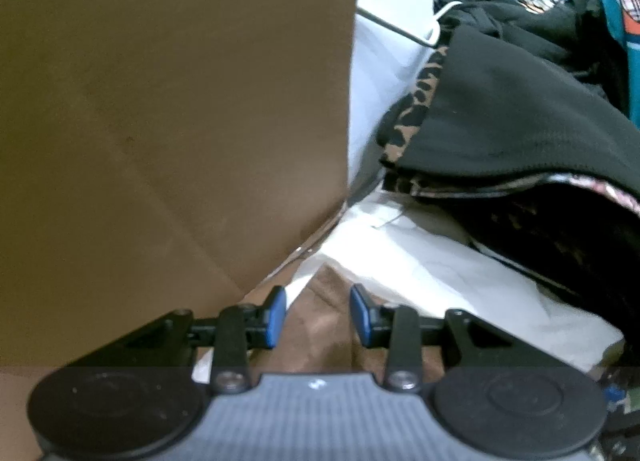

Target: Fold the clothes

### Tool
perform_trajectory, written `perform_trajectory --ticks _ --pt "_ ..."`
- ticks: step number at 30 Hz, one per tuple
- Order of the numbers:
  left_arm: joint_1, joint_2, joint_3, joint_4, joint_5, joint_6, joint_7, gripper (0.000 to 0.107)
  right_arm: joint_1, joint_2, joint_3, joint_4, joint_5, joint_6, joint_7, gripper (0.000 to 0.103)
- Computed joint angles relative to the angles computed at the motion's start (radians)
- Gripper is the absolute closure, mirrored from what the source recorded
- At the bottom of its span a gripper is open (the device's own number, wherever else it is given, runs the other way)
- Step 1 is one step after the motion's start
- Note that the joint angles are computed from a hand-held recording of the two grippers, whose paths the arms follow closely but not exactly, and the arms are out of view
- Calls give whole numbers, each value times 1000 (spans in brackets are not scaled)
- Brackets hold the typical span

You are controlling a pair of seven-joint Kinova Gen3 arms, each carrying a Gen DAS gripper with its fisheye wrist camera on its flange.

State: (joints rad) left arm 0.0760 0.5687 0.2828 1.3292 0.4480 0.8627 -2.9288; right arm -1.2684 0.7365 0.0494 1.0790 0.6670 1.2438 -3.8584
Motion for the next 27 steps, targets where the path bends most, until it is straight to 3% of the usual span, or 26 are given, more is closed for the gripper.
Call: perform_trajectory --ticks 8,10,12,14,19,27 --pt "13 24 0 -23 -17 14 2 68 -7 29 3 -34 7 13 23 96" --pt "6 30 7 -28 -14 25 -12 76 -9 32 5 -39 6 13 31 96" --pt "-1 21 16 -11 -6 7 -44 100 -12 32 10 -38 7 7 28 96" --pt "-15 10 26 12 11 -17 -78 104 -18 35 15 -42 11 10 23 96" --pt "-40 1 38 26 59 -38 -125 105 -30 44 25 -64 23 27 12 96" --pt "-8 7 18 44 52 -99 -90 105 -12 96 24 -155 -2 72 95 96"
